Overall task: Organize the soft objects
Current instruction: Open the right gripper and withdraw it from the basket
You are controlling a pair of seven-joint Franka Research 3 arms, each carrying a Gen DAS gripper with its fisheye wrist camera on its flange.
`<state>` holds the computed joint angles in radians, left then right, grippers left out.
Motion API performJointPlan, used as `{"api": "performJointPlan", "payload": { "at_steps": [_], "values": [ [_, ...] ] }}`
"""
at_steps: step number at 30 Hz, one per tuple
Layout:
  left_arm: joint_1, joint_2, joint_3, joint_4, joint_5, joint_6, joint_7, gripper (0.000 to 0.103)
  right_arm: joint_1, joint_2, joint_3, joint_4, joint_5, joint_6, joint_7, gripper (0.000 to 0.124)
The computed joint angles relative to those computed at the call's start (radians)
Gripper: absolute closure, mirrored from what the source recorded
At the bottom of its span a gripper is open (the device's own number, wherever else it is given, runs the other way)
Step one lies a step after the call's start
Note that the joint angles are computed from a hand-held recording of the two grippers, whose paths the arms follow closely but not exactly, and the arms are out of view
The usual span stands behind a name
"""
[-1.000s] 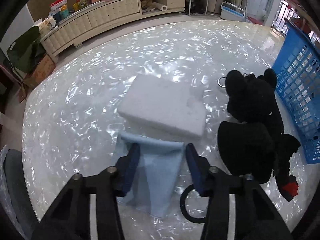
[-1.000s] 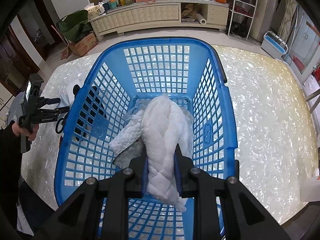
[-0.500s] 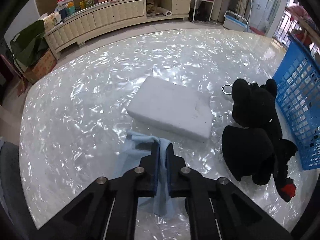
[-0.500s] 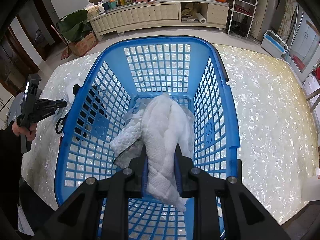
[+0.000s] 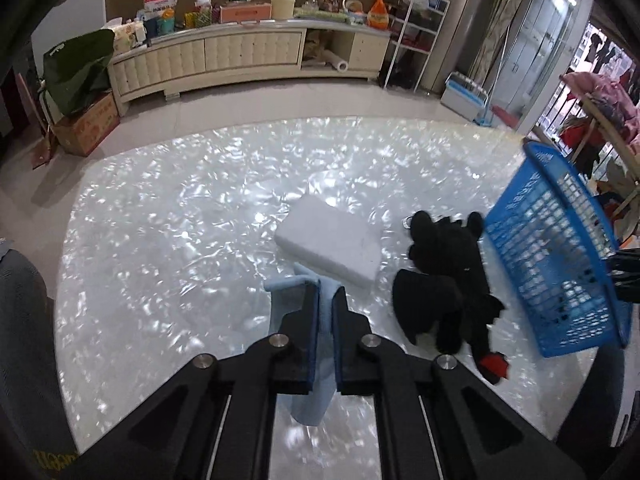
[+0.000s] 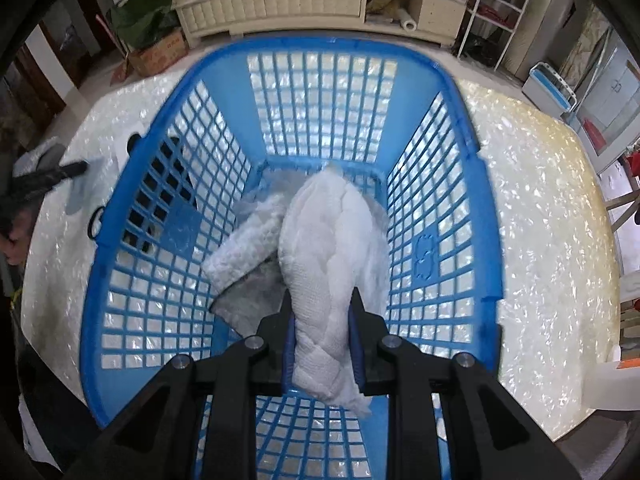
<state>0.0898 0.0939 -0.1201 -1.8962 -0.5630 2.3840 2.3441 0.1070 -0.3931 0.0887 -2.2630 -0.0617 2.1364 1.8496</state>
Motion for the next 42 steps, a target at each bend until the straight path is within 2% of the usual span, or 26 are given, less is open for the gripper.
{"api": "performJointPlan", "payload": {
  "at_steps": [2,3,5,7,9,11,13,16,21,28,33,42],
  "values": [
    [0.006,-0.045,0.006,-0.028,-0.019,-0.008,0.011,0.098,0.006,0.014,0.000,0.010,0.006,-0.014,-0.011,0.102],
    [0.002,-0.064,0.010,-0.043,-0.022,-0.007,0.010,0.098,0.010,0.018,0.001,0.014,0.008,-0.021,-0.015,0.097],
    [-0.005,-0.108,0.023,-0.071,-0.011,-0.004,-0.003,0.098,0.015,0.016,0.004,0.014,0.009,-0.024,-0.013,0.086],
    [-0.015,-0.153,0.040,-0.100,-0.027,-0.012,0.004,0.098,0.020,0.007,0.004,0.008,0.016,-0.018,-0.013,0.071],
    [-0.028,-0.186,0.058,-0.117,-0.046,-0.026,0.016,0.098,0.025,-0.010,0.003,-0.001,0.028,-0.010,-0.014,0.065],
    [-0.041,-0.218,0.073,-0.133,-0.057,-0.042,0.018,0.098,0.029,-0.025,0.005,-0.005,0.038,-0.011,-0.017,0.055],
    [-0.058,-0.238,0.082,-0.142,-0.062,-0.050,0.014,0.098,0.027,-0.051,0.017,-0.016,0.027,-0.011,-0.005,0.031],
    [-0.079,-0.292,0.100,-0.169,-0.075,-0.070,0.014,0.098,0.034,-0.104,0.020,-0.046,0.043,0.016,-0.001,0.021],
    [-0.123,-0.366,0.125,-0.215,-0.090,-0.083,0.015,0.098,0.022,-0.203,0.036,-0.101,0.046,0.049,0.011,0.021],
    [-0.181,-0.426,0.129,-0.230,-0.060,-0.082,-0.030,0.098,-0.026,-0.312,0.049,-0.173,0.026,0.107,0.037,0.021],
    [-0.228,-0.454,0.116,-0.238,-0.029,-0.068,-0.067,0.098,-0.051,-0.333,0.059,-0.187,0.011,0.119,0.042,0.021],
    [-0.311,-0.438,0.080,-0.208,0.018,-0.041,-0.130,0.098,-0.070,-0.394,0.033,-0.247,0.044,0.161,0.031,0.021]
  ]
}}
